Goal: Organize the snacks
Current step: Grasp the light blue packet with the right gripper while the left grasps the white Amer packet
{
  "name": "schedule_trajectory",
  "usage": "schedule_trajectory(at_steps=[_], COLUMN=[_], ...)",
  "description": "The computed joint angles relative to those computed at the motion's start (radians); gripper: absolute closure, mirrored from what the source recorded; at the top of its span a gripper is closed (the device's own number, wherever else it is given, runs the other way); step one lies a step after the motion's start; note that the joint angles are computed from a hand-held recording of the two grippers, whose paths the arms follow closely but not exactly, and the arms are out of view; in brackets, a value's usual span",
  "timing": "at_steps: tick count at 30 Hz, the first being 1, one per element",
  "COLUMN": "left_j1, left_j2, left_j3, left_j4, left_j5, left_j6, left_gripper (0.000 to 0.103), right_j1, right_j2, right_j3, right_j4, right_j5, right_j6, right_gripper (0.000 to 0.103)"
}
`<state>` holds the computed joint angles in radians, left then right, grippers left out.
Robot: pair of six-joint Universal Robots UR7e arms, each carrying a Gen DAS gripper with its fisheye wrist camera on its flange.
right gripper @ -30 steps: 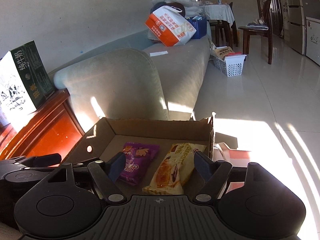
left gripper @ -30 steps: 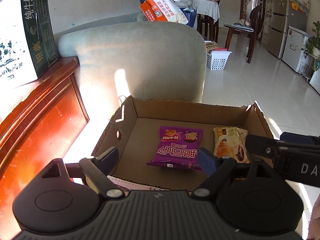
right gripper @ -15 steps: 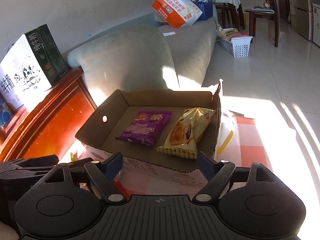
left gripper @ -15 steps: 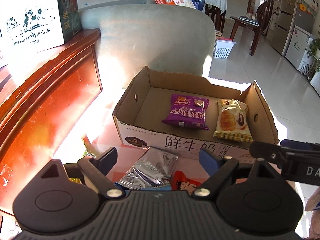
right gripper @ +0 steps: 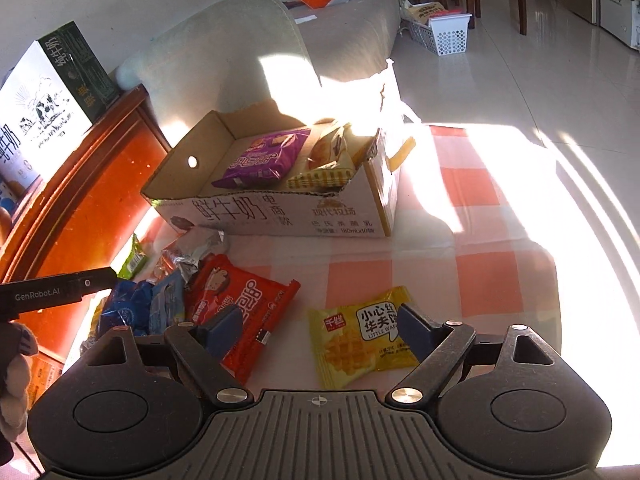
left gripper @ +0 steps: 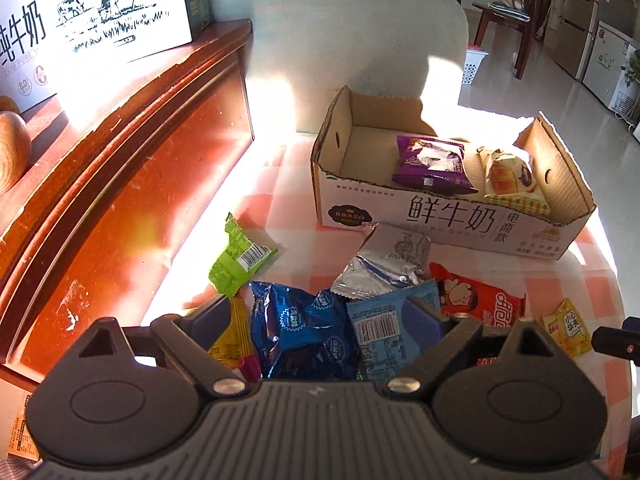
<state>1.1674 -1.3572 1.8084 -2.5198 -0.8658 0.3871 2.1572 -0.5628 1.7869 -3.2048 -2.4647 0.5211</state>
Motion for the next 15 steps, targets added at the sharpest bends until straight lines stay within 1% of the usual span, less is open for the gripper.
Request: schedule_trajectory(at_steps=[2,5,9,12,15], left_j1=[0.007,0.022,0.049,0.073,0.094], left_j2=[-0.008,-0.016,-0.015,-0.009,-0.008], left_j3=[0.007,0.007,-0.013,-0.033,-0.045], left_j4=[-0.005,0.007,0.041,0.076,0.101], left_j5=[0.013,0.035,0.057,0.066,0.064], left_j6=[0.02,0.031,0.012,-0.014,-0.036], left_gripper=[0.011,0.011,0.011,0.011,0.011], right_j1=[0.008,0.017,0.02,0.031,0.034], right_j2=[-0.011,-0.032,-0.048,-0.043,-0.037], right_j3=[0.025,0.048,0.072,0.072,0.069], right_j4=[0.041,0.197,0.344,0.407,0.436], right_j5=[-0.015,-0.042,-0.017,-0.015,0.001], right_j6=[0.057,0.205,0.355,0.407,0.42], right_gripper=[0.016,0.015,0.015,0.015,0.015])
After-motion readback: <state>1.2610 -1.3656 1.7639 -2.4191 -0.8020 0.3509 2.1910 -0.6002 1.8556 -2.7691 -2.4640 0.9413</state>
